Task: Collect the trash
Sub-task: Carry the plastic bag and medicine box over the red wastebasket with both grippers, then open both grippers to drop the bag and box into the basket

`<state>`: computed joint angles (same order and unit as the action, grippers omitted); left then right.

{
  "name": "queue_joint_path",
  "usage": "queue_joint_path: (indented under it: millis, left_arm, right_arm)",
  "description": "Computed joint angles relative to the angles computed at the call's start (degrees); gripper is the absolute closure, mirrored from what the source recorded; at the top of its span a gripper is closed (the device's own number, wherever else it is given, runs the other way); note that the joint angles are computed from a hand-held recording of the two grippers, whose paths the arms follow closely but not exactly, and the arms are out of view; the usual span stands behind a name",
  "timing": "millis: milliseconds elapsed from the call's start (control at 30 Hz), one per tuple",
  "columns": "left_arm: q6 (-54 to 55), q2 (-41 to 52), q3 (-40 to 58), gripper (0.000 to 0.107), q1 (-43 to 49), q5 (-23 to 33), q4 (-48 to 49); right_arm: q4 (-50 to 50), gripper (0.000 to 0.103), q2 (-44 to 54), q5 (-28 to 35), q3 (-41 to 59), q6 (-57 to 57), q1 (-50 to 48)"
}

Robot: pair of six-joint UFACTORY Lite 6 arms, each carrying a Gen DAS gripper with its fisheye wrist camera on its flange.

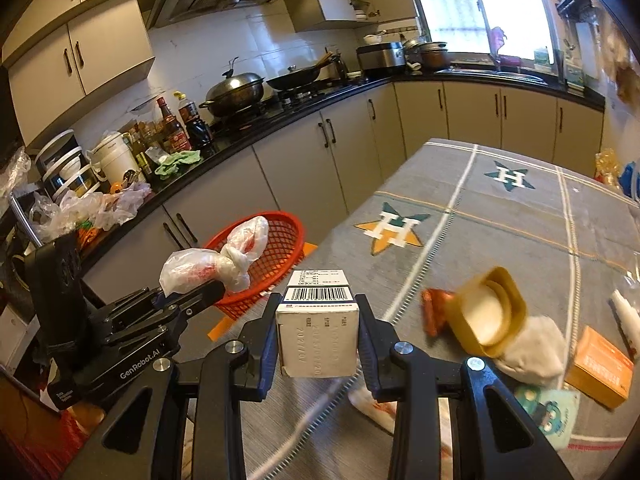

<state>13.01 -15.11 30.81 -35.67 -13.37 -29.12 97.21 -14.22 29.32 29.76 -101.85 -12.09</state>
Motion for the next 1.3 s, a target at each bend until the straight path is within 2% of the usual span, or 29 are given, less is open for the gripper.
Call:
queue_joint_path:
  millis: [167, 367, 467, 533, 733, 1033, 1300]
  left_arm:
    - [-15.1, -1.6, -1.2, 0.081, 7.7, 1.8, 17.4]
    - [-30.6, -0.9, -1.7, 0.081, 14.6, 1.4, 35.1]
    - [-30.1, 0.8, -1.1, 0.081, 16.1, 1.1, 35.1]
    - [-33.9, 2.8, -0.1, 0.081, 17.9, 0.6, 39.5]
    - [-36.8, 9.7, 3.3, 0.081, 21.3, -0.6, 43.2]
    - [-37.1, 17.1, 7.6, 0.081, 23.2, -1.0, 44.5]
    - [-39.2, 20.1, 10.0, 0.08, 24.2, -0.7, 46.5]
  right_arm:
    - [1.7, 0.065, 3.9, -2.5, 4.3, 1.3, 5.3]
    - [2.9, 0.065, 9.4, -5.3, 10.5, 3.0, 11.0]
    - [3.9, 0.065, 12.9, -7.0, 14.3, 3.5, 13.8]
    - [4.8, 0.065, 16.0, -8.4, 17.6, 3.4, 15.9]
    - [3.6, 0.065, 26.5, -11.5, 28.3, 6.6, 20.4]
    - [-9.4, 0.065, 42.7, -12.5, 44.8, 22.5, 23.2]
    - [-17.9, 0.064, 50.4, -12.8, 53.5, 33.1, 24.4]
